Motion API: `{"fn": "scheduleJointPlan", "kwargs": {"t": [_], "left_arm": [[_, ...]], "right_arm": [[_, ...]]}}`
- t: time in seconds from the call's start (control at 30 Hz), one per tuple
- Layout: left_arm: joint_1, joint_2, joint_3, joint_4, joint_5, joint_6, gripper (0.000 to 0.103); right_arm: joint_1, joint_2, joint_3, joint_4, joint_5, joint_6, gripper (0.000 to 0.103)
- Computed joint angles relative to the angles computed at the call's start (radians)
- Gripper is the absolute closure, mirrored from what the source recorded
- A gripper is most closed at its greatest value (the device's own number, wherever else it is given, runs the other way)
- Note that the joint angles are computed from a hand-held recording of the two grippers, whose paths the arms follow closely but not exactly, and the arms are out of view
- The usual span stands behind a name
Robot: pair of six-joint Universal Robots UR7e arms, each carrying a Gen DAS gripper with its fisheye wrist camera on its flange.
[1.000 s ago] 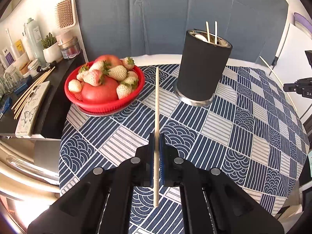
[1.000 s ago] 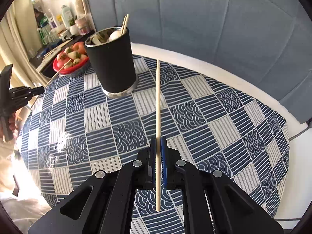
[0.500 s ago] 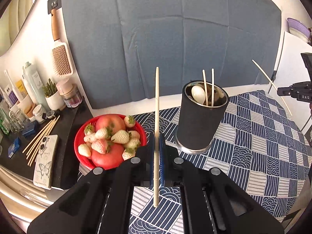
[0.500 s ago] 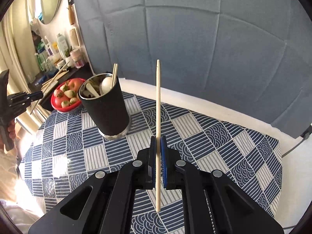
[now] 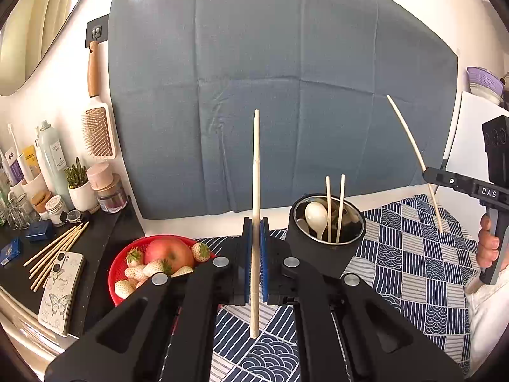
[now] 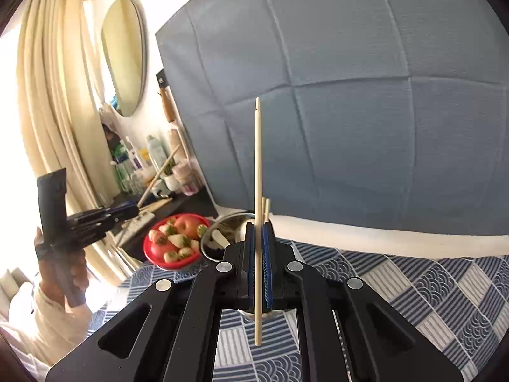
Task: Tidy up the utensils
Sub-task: 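Raise both chopsticks over the black holder and open both grippers to drop them in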
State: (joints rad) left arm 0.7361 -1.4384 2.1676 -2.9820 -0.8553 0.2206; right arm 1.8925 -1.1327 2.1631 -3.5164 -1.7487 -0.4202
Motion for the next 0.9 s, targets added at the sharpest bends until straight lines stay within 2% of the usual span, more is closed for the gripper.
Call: {"fn": "scheduleJointPlan", "kwargs": {"t": [0.1, 0.37, 0.53, 0.7, 0.9], "left_arm": [[0.009, 0.023, -0.012, -0.027, -0.039, 0.017, 0.098], [0.058, 0.072, -0.035, -0.130, -0.239, 0.070, 0.098], [0.108, 0.105, -0.057, -0.204, -0.425, 0.078, 0.098], [0.189, 0.162, -0.097, -0.270, -0.664, 0.059, 0.098], [0.268, 0.244, -0.148, -0.347, -0.855, -0.002, 0.098]], "right_arm": [[-0.010, 0.028, -0.023, 0.008, 0.059, -0.004, 0.098], [-0.047, 0.066, -0.038, -0.024, 0.202, -0.035, 0.098], [-0.082, 0.085, -0.046, -0.042, 0.299, -0.045, 0.098], [-0.119, 0.111, -0.066, -0.057, 0.399, -0.050, 0.098], [-0.151, 0.157, -0.098, -0.102, 0.499, -0.042, 0.098]]}}
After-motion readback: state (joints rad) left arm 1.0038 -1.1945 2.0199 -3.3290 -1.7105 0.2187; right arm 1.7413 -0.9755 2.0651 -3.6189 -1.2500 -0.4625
